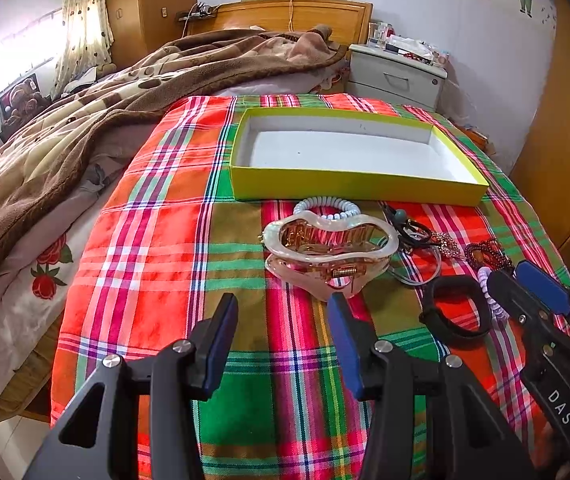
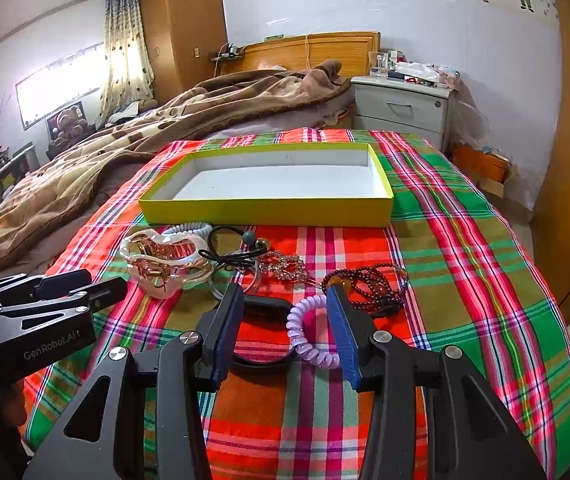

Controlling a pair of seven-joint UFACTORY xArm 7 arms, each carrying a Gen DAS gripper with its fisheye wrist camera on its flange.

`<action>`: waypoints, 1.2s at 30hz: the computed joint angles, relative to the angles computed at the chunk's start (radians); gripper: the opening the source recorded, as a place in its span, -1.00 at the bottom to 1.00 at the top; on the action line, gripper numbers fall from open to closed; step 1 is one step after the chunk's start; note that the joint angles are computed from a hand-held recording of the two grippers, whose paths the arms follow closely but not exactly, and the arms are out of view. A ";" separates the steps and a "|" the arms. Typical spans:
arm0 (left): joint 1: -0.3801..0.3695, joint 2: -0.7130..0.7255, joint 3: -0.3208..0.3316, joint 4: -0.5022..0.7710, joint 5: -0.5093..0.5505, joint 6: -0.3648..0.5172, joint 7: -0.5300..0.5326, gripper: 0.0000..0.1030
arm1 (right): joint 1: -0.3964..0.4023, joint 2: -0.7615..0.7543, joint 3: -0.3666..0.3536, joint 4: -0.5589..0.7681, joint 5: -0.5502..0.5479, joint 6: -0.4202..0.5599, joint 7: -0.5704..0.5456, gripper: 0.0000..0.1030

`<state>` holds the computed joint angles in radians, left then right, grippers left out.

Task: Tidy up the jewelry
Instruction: 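Grasp the clear claw hair clip with the left tool while the right tool grasps the purple coil tie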

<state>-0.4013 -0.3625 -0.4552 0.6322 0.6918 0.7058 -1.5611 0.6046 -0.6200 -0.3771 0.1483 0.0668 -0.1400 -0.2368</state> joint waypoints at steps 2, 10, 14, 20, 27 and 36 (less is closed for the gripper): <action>0.001 0.001 -0.002 0.003 0.004 0.004 -0.004 -0.06 | -0.006 -0.005 0.006 -0.001 0.000 0.006 0.001 -0.14; -0.003 -0.007 0.010 -0.006 -0.007 -0.008 0.012 -0.06 | -0.011 -0.005 -0.004 0.003 0.000 0.007 -0.004 -0.14; 0.010 -0.040 0.043 -0.047 -0.031 -0.090 0.038 -0.06 | -0.040 -0.005 -0.003 0.006 0.003 0.012 -0.012 -0.14; 0.068 -0.090 0.092 -0.127 -0.117 -0.289 0.126 -0.06 | -0.096 0.001 -0.006 0.011 0.013 0.033 -0.039 -0.14; 0.115 -0.025 0.110 -0.115 -0.239 -0.417 0.294 -0.06 | -0.127 -0.007 -0.030 0.020 0.048 0.078 -0.087 -0.14; 0.171 0.033 0.086 -0.064 -0.277 -0.372 0.365 -0.06 | -0.029 -0.027 -0.138 0.058 0.164 0.206 -0.196 -0.14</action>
